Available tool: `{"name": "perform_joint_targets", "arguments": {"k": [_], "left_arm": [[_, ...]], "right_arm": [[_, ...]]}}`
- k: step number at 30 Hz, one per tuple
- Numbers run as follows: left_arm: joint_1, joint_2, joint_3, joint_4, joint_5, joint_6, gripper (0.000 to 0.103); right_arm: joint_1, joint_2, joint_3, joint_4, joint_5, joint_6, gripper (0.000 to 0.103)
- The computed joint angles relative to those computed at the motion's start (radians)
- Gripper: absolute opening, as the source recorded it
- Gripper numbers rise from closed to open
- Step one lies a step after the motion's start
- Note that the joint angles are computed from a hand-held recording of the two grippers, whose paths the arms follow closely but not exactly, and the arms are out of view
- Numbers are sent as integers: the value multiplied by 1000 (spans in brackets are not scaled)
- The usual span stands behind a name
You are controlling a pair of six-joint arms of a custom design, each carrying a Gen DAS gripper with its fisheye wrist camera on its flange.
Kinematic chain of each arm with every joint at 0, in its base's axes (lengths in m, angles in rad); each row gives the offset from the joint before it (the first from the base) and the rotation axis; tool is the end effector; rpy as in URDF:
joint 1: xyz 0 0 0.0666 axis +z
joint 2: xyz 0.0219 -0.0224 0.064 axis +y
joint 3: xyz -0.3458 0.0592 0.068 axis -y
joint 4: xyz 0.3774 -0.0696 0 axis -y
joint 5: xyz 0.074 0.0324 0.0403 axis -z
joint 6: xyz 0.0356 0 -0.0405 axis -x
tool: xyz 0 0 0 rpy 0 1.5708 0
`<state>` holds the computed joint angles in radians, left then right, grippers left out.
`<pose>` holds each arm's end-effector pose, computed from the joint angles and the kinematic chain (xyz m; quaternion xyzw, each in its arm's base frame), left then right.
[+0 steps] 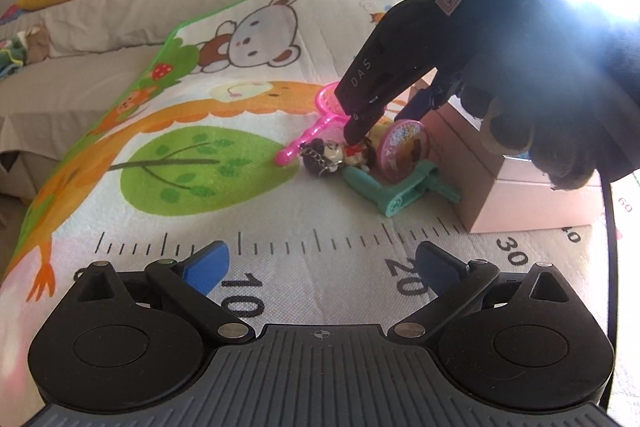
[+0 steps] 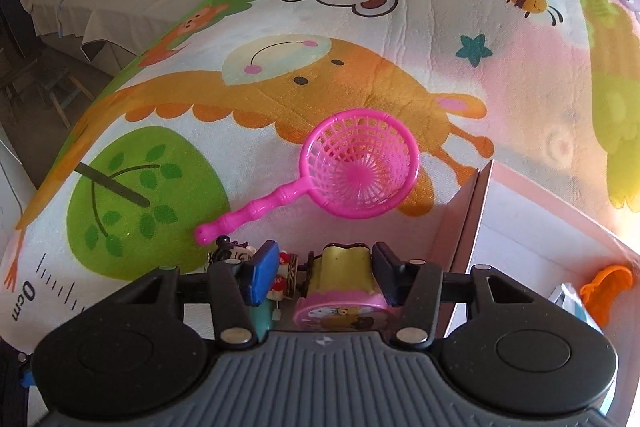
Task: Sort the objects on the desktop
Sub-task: 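Grasp the yellow pink-lidded toy on the teal crank with the right tool, then pull the yellow toy off the teal crank with the right tool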
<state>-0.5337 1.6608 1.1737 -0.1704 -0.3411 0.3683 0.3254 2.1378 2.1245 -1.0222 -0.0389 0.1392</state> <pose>0.4701 -0.2644 0.2264 -0.0015 0.8877 -0.0523 0.4575 0.6611 0.2241 0.2864 -0.2270 0.9371 0.0433 0.2615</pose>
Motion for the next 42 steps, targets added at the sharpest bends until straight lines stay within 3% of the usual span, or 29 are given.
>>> {"name": "perform_joint_targets", "arguments": {"k": [3, 11, 17, 25, 29, 34, 35, 38, 42], "left_arm": [[-16, -12, -11, -20, -19, -24, 102], [-71, -75, -85, -30, 11, -84, 103], [-93, -88, -92, -77, -17, -70, 103], [-89, -107, -105, -108, -62, -60, 103], [-74, -119, -113, -120, -81, -39, 103], [-56, -118, -103, -150, -97, -4, 103], [-54, -117, -101, -156, -101, 0, 103], [-51, -119, -98, -174, -125, -3, 103], [-48, -121, -97, -196, -133, -7, 103]], "right_arm": [[-5, -62, -100, 0, -61, -4, 44], [-4, -279, -425, 123, -161, 63, 44], [-19, -361, -530, 107, -264, 92, 44], [-69, -514, -737, 226, -322, 118, 49], [-90, -540, -795, 265, -287, 120, 52], [-80, -560, -858, 455, -177, 98, 52], [-79, -550, -848, 463, -176, 88, 52], [-91, -508, -794, 389, -318, 62, 57], [-64, -495, -807, 424, -340, 25, 65]]}}
